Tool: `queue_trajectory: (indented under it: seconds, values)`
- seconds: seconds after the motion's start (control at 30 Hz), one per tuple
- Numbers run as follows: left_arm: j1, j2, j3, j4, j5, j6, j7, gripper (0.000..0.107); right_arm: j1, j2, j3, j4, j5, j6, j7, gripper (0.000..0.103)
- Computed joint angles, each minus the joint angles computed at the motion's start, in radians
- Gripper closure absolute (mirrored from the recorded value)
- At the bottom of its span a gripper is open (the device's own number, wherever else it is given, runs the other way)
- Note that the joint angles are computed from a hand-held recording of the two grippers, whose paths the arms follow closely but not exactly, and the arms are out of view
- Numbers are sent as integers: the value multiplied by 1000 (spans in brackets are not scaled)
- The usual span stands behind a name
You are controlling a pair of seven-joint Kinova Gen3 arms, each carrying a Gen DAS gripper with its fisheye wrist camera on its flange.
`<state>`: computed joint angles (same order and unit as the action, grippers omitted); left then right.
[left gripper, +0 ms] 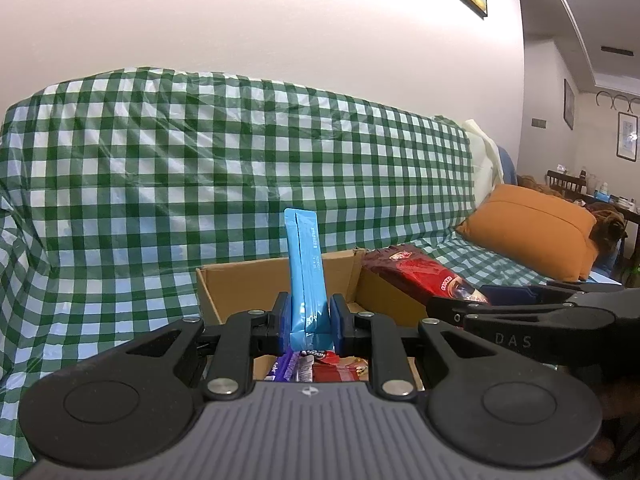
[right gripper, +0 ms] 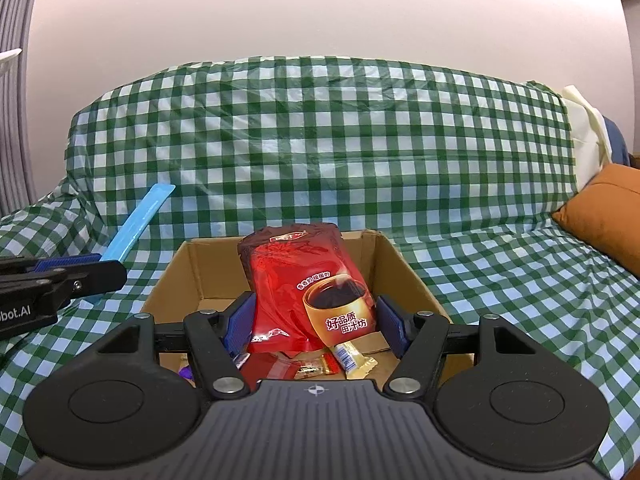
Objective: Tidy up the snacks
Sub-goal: 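Carry the blue stick and coffee pouch over the box and open both tools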
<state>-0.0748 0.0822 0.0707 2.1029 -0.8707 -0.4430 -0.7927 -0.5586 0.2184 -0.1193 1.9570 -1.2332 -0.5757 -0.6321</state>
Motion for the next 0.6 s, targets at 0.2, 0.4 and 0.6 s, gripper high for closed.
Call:
queue_trajectory:
  seconds: [0.2, 0.4, 0.6]
  values:
    - [-3, 5, 0, 2, 1, -16, -4, 85, -4, 3, -2, -8, -29, -13, 21, 35]
    - [-9, 10, 0, 0, -17, -28, 8, 85, -7, 9, -11, -16, -57, -38, 40, 35]
    - [-10, 15, 4, -7, -29, -29, 19, 85, -10, 15, -20, -23, -83, -56, 60, 35]
